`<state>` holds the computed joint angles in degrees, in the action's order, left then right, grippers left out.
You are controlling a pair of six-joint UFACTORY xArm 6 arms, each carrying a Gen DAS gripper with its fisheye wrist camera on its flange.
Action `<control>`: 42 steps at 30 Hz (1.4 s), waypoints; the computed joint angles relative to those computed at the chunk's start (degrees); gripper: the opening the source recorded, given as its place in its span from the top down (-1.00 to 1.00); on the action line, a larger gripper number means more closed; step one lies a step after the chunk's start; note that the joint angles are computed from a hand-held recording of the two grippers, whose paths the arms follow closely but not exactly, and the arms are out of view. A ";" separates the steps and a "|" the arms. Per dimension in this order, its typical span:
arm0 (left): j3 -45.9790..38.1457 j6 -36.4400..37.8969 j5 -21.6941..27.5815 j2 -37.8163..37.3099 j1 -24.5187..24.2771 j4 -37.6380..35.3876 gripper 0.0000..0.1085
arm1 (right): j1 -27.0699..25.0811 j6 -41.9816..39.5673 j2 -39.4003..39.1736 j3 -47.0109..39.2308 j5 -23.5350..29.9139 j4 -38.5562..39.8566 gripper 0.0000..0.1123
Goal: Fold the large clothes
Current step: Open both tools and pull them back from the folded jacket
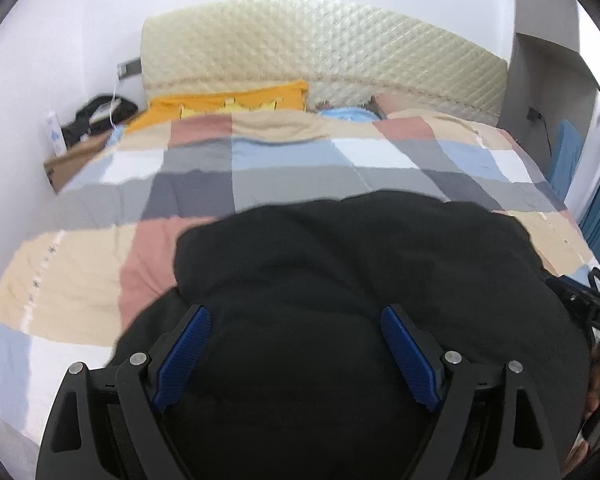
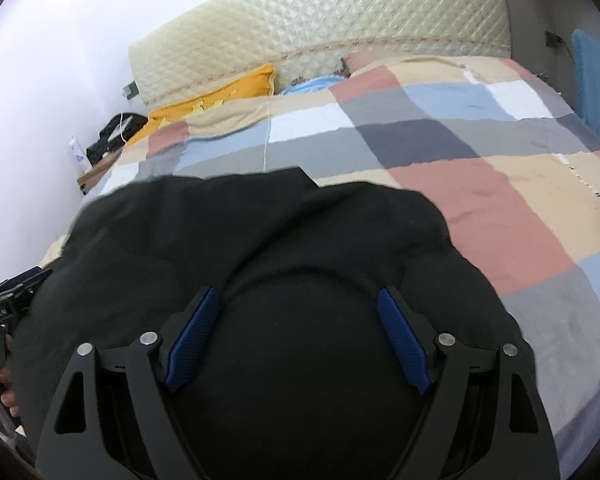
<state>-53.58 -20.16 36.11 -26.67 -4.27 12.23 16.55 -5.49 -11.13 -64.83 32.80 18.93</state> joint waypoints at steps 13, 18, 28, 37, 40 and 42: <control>-5.94 -13.03 15.50 -16.39 -12.40 10.89 -0.61 | 2.53 9.57 -22.62 4.66 3.61 -9.27 -0.46; -14.66 -19.09 23.12 -18.37 -22.16 19.97 -0.61 | 3.60 10.86 -27.36 -1.16 3.74 -10.80 -0.46; -26.96 -28.60 43.44 -16.83 -48.11 38.67 -0.62 | 10.43 17.29 -33.73 -6.87 6.41 -22.01 -0.52; -23.31 -38.06 57.24 -20.07 -66.49 46.49 -0.62 | 16.01 29.24 -41.64 -0.81 12.59 -34.51 -0.68; -21.64 -41.05 61.64 -21.31 -69.44 46.99 -0.62 | 16.52 30.90 -44.40 2.04 14.13 -34.69 -0.76; -20.56 -42.47 64.08 -22.24 -71.45 47.62 -0.62 | 17.61 32.46 -45.98 3.44 15.36 -35.77 -0.76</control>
